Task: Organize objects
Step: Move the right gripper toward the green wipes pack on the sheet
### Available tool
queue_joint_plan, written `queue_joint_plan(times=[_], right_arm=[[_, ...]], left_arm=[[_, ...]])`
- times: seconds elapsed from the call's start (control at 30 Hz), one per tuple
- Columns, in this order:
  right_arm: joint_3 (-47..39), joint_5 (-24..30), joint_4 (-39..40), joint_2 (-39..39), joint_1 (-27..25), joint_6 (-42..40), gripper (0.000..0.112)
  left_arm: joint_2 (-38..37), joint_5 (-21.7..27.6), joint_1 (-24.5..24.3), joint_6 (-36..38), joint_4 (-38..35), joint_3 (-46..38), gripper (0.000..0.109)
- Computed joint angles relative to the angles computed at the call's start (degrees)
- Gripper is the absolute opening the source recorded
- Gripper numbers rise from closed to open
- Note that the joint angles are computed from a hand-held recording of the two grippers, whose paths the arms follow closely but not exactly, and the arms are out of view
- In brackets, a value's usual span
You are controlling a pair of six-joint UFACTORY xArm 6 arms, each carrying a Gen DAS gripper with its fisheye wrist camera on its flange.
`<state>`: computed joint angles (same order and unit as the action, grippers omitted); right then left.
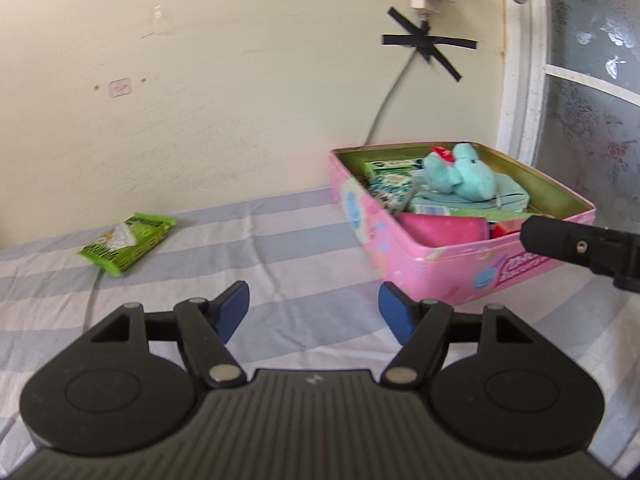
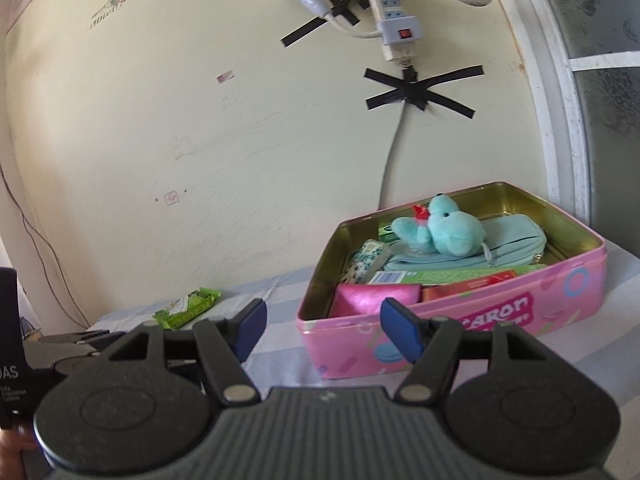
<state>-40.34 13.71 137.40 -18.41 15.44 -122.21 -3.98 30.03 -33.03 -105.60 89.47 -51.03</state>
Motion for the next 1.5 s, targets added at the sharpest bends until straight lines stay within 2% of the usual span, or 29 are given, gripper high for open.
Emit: queue_joint_plan(times=[0.3, 0.63, 0.83, 1.0, 1.13, 1.27, 1.33, 1.43, 1.5], right_arm=[[-4.29, -3.35, -1.36, 4.02, 6.08, 0.66, 0.065], [-11.3, -7.27, -2.98, 11.12, 12.42, -0.06, 0.065], [-17.04, -8.93, -9.5, 17.56, 16.26, 4.73, 0.065], [-22.91, -9.95, -19.67, 24.21, 19.28, 13.82, 0.065], [-27.8, -10.42, -32.89, 30.08, 21.07, 26.18, 0.067], [-33.62, -8.43, -49.97, 36.8, 21.03, 43.41, 0.067], [-38.0, -5.76, -58.02, 40.67, 20.11, 52.64, 0.068], [-48.05, -1.65, -69.25, 48.41, 18.7, 66.98, 0.068], [-56.69, 0.26, -77.98, 54.76, 18.06, 76.9, 0.068]], left_arm=[[-3.96, -0.5, 5.53, -2.4, 1.28, 5.38, 0.073], [-4.92, -1.48, 12.03, -3.13, 3.05, 7.91, 0.073], [-5.25, -2.8, 17.64, -4.51, 3.68, 9.27, 0.073], [-5.1, -2.75, 21.46, -7.89, 4.25, 10.17, 0.073], [-4.24, -3.92, 25.14, -8.44, 2.9, 10.14, 0.073], [-4.95, -4.07, 28.23, -10.03, 1.41, 10.53, 0.073], [-4.82, -5.34, 29.95, -10.13, 0.06, 10.51, 0.074], [-4.19, -9.44, 32.71, -10.62, -1.31, 10.42, 0.073], [-4.11, -9.4, 32.67, -10.95, -1.33, 10.38, 0.074]])
